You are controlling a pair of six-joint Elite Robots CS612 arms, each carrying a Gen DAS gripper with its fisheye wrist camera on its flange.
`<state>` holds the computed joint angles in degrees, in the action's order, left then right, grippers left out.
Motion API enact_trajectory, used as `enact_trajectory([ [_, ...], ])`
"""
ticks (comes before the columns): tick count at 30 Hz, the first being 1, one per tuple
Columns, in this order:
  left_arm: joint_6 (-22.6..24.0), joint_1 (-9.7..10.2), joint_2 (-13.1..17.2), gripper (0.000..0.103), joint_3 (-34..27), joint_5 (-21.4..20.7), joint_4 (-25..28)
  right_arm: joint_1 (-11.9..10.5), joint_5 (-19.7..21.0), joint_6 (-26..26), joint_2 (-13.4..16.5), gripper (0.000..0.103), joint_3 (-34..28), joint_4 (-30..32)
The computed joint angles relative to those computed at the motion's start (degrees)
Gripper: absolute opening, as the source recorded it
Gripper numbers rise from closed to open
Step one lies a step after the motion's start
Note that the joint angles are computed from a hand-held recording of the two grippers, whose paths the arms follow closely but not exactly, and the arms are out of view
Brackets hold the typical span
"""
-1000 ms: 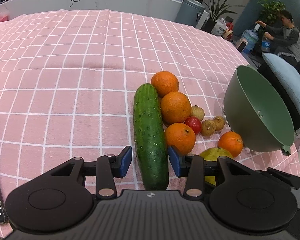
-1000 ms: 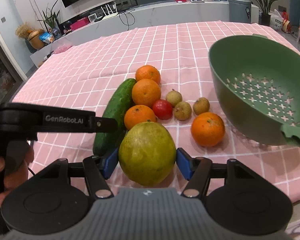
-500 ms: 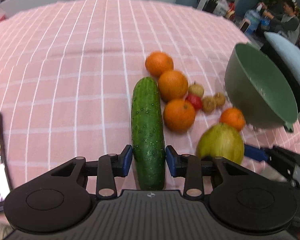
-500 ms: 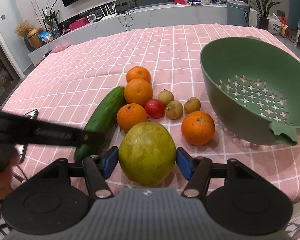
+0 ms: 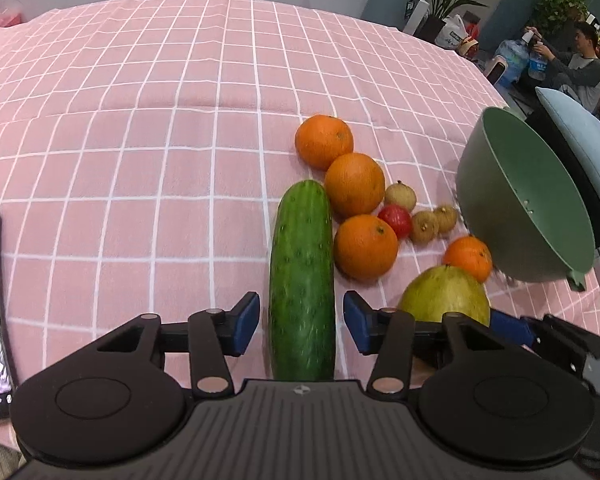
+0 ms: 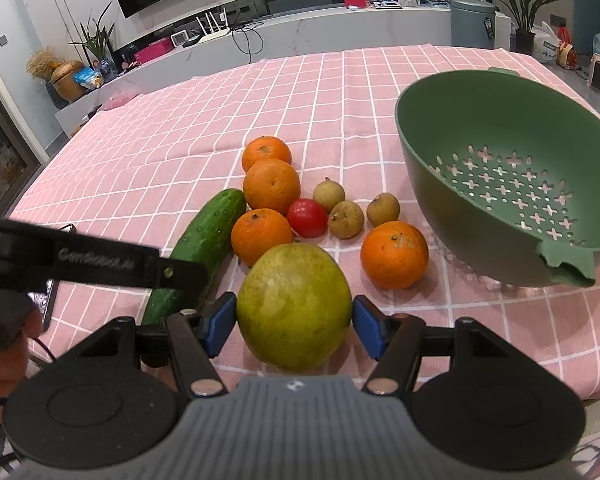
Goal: Organize fruits
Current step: 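Close the left tool on the cucumber while the right tool closes on the pomelo, then lift the cucumber and pomelo and lower both into the green colander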
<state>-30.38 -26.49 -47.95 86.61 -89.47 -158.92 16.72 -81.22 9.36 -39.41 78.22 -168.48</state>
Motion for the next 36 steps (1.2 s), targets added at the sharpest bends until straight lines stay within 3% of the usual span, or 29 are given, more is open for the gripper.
enact_trajectory([
  [4,-0.3,-0.02,0.9,0.055,-1.3,0.4,1.4,0.0,0.3,-0.4,0.1,0.062,-0.2,0.6],
  [7,-0.5,0.02,1.1,0.042,-1.4,-0.3,0.9,0.0,0.6,-0.9,0.2,0.060,-0.3,0.8],
  [16,-4.2,-1.01,0.5,0.042,-1.3,3.6,2.2,0.1,0.7,-1.8,0.1,0.059,-0.3,1.1],
  [29,-10.9,-2.15,-2.2,0.042,0.5,12.3,-6.6,-0.8,3.3,-7.0,-1.5,0.059,0.0,-4.4],
  [36,-13.2,-2.39,-1.0,0.042,-2.3,10.1,-12.1,-2.3,3.2,-11.0,-2.6,0.059,-0.5,-5.4],
])
